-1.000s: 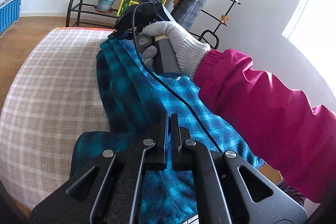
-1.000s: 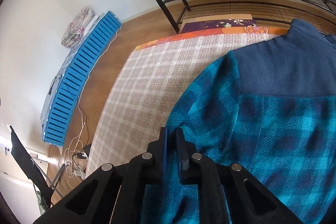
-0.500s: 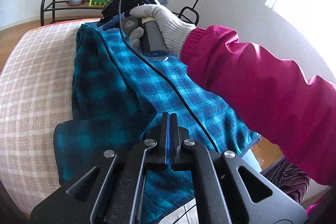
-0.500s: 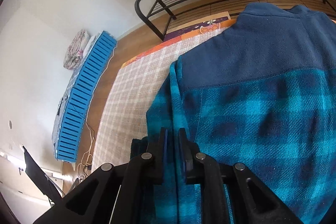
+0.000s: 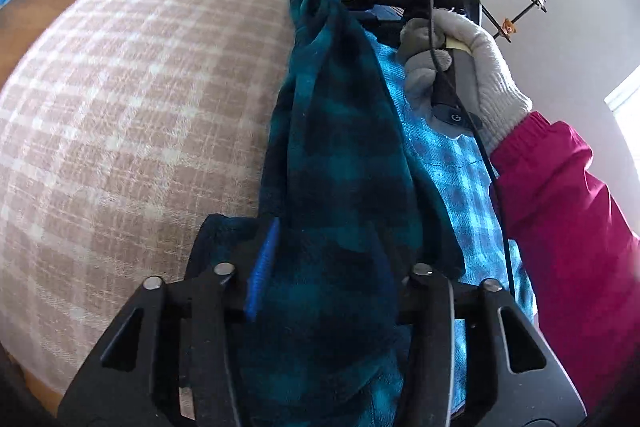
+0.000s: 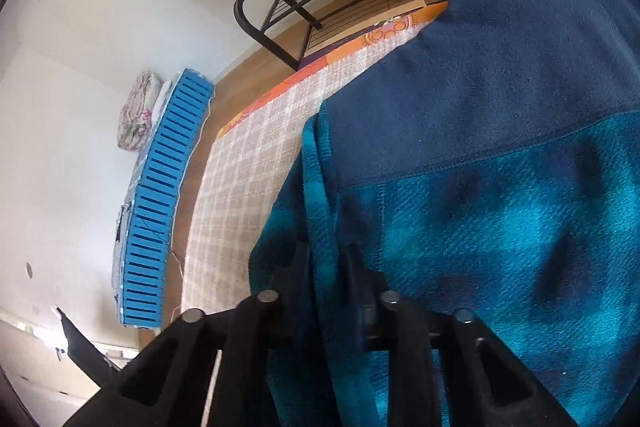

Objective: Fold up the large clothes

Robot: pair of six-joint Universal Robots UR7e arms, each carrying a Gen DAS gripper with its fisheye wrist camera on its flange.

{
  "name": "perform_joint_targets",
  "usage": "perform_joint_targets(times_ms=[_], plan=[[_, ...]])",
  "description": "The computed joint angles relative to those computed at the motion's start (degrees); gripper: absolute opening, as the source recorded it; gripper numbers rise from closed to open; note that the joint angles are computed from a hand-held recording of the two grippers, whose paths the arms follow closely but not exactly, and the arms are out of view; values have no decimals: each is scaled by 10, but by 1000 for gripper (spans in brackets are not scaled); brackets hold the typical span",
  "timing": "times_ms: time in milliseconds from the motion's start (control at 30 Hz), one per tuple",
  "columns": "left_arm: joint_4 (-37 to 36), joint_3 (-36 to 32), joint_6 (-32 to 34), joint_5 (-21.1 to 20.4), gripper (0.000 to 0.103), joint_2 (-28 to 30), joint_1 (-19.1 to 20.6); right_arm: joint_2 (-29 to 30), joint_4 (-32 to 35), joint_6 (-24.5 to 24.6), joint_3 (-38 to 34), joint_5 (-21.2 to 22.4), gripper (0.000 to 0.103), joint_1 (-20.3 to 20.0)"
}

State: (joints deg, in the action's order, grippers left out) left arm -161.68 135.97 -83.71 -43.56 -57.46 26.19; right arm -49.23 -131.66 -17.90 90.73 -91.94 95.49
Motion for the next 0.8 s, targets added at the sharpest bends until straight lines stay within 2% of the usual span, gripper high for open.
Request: perform_joint_targets(times_ms=[33, 133, 233, 300, 467, 533, 567, 600, 633, 667, 733, 800], plan=[[-9, 0, 4, -8, 0, 4, 10, -1, -4, -4, 4, 2, 5, 2], [-19, 9, -18, -12, 0, 9, 12, -6, -13, -18, 16, 0, 2, 14], [54, 11, -56, 10, 0, -14, -20, -21, -33, -33, 24, 21, 2, 19], [114, 7, -82, 21, 0, -26, -39, -28, -58, -25, 21, 30, 1, 16], [145, 3, -90, 8, 0, -29, -51, -12, -136, 21, 10, -92, 4, 16], [141, 6, -82, 5, 0, -40, -52, -12, -127, 8, 8, -103, 8, 12], [140, 7, -79, 9, 0, -47, -53, -12, -126, 0, 6, -121, 21, 15], [150, 8, -82, 15, 0, -54, -56, -17, -130, -7, 8, -133, 26, 18], [182, 4, -99, 19, 1, -62, -61, -25, -131, -15, 13, -130, 27, 17], [220, 0, -124, 22, 6, -70, -68, -37, -116, -19, 16, -117, 28, 15], [256, 6, -156, 31, 38, -89, -75, -66, -77, -25, 22, -85, 31, 10], [252, 16, -159, 27, 47, -103, -74, -106, -43, -39, 42, -66, 31, 10]])
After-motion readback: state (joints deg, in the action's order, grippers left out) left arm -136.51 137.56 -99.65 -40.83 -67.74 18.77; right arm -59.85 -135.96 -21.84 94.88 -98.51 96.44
